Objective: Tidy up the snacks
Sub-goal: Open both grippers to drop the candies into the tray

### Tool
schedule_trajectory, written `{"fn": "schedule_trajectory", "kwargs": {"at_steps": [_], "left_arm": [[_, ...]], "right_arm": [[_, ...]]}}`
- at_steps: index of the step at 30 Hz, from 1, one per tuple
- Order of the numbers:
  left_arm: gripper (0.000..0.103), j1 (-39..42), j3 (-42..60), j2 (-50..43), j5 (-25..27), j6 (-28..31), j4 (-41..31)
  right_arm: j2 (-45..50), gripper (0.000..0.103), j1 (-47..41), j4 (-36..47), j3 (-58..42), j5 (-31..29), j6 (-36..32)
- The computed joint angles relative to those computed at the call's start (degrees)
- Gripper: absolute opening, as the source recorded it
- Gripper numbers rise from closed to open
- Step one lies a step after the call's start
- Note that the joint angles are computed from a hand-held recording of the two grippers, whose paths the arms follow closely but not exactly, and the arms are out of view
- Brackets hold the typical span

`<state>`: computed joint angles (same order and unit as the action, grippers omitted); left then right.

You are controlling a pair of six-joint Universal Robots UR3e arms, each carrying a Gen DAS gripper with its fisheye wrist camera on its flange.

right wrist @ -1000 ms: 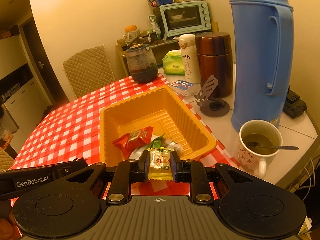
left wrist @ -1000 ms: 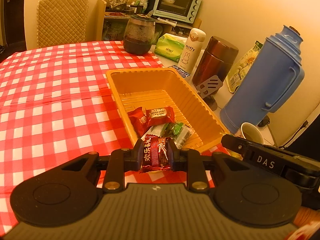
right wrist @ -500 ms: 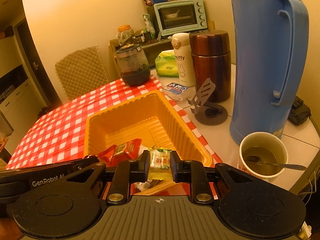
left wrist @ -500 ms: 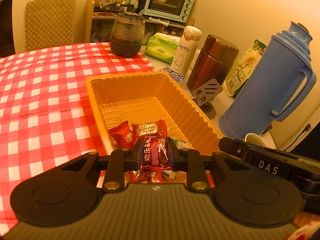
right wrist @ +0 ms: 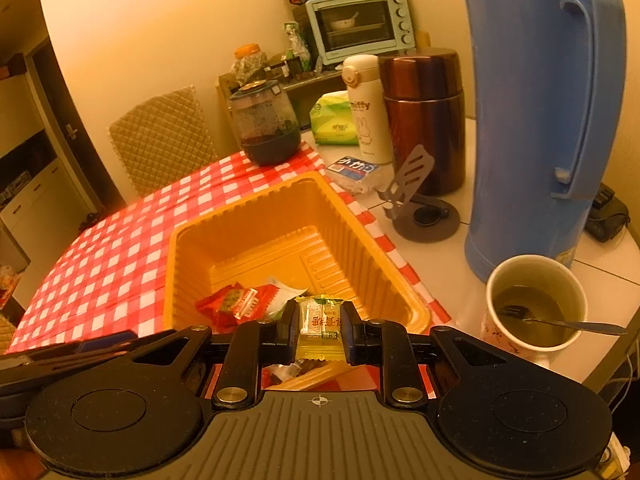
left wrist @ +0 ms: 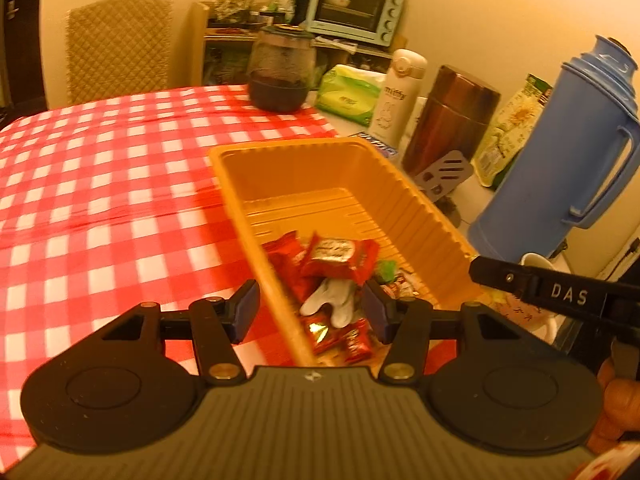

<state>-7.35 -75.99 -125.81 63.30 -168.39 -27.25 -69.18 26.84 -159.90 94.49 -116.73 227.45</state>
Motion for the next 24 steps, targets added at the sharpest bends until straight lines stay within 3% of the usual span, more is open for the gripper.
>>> {"fn": "schedule_trajectory", "kwargs": {"at_steps": [11, 14, 16, 17, 18, 24], "left_arm": [[0.056, 1.9, -2.55, 2.37, 1.46, -0.42, -1.17], [0.061, 2.22, -2.42, 2.43, 1.32, -0.72, -1.24], [0.068, 2.42, -2.67, 2.74, 1.55, -0.53, -1.17], [0.07, 2.5, -2.91, 2.92, 1.87, -0.4, -0.99], [0.073, 2.66, -3.38, 3.26, 2.07, -0.35, -0.75], [0.091, 2.9, -7.61, 5.95, 5.1, -1.01, 2.36]], "right_arm": [[3.25, 0.022, -0.73, 0.28, -5.8, 2.57, -3.89], [4.05, 0.023, -2.17, -1.91, -6.19, 5.56, -4.59], [3.88, 0.039, -3.69, -4.72, -4.78, 8.7, -3.04], [3.62, 0.063, -4.32, -6.16, -3.8, 9.76, -1.7], [3.29, 0.066, -4.71, -6.61, -3.33, 9.97, -0.61], [0.57, 0.066, -3.52, -3.19, -1.98, 6.94, 0.82]]}}
